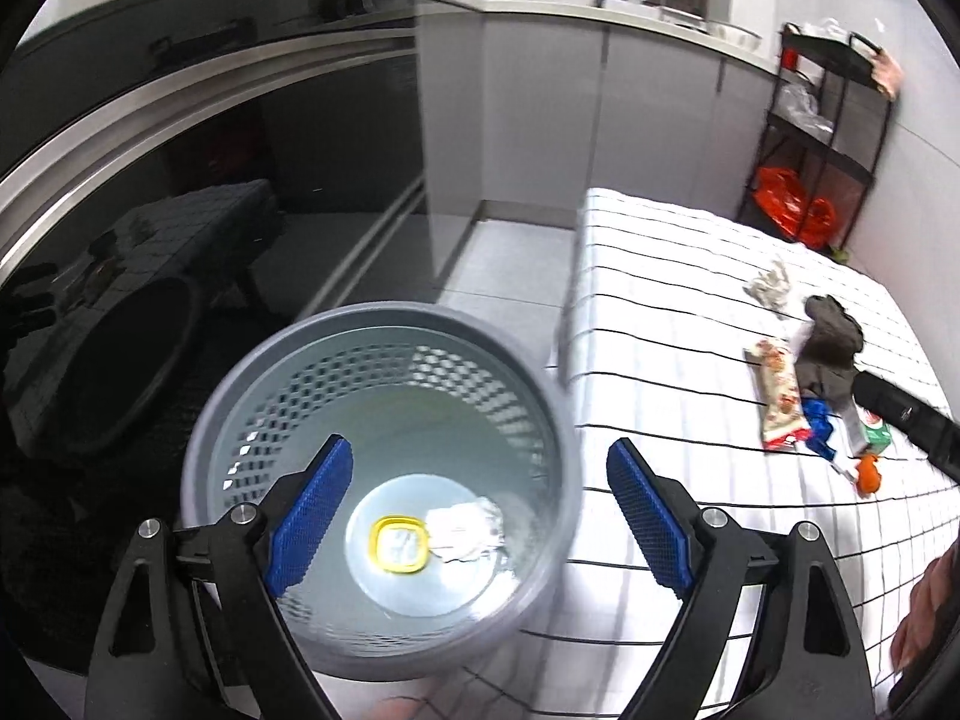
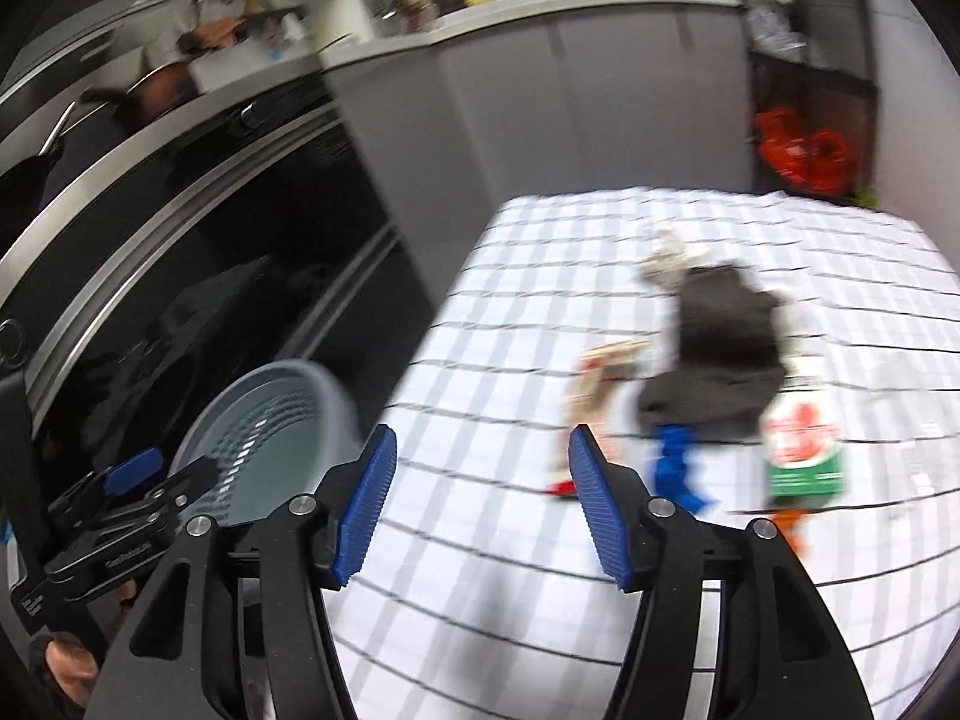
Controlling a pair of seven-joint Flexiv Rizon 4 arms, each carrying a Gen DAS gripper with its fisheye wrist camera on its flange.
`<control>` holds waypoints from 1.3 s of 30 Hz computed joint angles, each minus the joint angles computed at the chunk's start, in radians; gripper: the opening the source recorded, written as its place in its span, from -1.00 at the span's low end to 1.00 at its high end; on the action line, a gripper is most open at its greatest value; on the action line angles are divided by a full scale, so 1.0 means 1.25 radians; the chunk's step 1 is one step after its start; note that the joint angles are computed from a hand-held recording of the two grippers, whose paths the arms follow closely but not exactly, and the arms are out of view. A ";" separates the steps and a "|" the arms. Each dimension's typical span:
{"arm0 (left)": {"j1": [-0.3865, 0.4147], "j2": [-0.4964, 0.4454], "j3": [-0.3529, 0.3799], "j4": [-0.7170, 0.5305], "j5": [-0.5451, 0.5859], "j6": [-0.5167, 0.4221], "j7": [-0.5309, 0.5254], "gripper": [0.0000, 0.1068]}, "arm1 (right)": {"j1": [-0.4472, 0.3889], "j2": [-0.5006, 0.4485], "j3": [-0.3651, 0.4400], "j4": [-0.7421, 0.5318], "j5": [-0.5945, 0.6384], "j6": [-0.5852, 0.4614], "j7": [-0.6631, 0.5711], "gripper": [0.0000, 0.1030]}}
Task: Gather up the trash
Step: 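Move both tools back over the table toward the clear plastic cup, then grasp the clear cup with the right tool while the left tool grasps the snack wrapper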
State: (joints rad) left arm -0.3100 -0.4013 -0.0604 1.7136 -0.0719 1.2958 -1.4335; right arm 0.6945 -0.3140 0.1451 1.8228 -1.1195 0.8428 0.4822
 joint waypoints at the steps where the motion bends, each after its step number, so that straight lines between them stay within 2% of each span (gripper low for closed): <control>1: -0.004 -0.002 -0.005 -0.001 0.001 0.001 0.002 0.58 | 0.001 0.025 0.003 0.027 -0.002 -0.022 0.015 0.15; 9: -0.026 -0.006 -0.043 0.012 -0.020 0.017 0.032 0.63 | -0.043 0.172 0.077 0.182 0.040 -0.170 0.081 0.26; 13: -0.050 -0.015 -0.050 0.006 -0.021 0.020 0.033 0.64 | -0.072 0.244 0.115 0.254 0.087 -0.214 0.103 0.29; 17: -0.087 -0.034 -0.039 -0.021 -0.003 0.012 0.017 0.64 | -0.095 0.292 0.142 0.297 0.132 -0.254 0.103 0.40; 23: -0.143 -0.078 -0.015 -0.099 0.044 -0.012 -0.022 0.67 | -0.137 0.344 0.152 0.367 0.181 -0.220 0.087 0.53; 27: -0.163 -0.114 -0.014 -0.156 0.056 -0.027 -0.033 0.70 | -0.160 0.345 0.148 0.391 0.192 -0.179 0.063 0.54; 34: -0.190 -0.176 -0.013 -0.244 0.066 -0.066 -0.039 0.70 | -0.196 0.342 0.133 0.411 0.152 -0.092 0.069 0.61; 39: -0.189 -0.194 -0.017 -0.263 0.061 -0.070 -0.033 0.72 | -0.202 0.314 0.125 0.399 0.169 -0.083 0.034 0.62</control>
State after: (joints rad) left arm -0.5466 -0.6436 -0.0815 1.3852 0.0037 1.2082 -1.4745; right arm 0.4415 0.0788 0.3019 2.3221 -0.9077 0.7388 0.5250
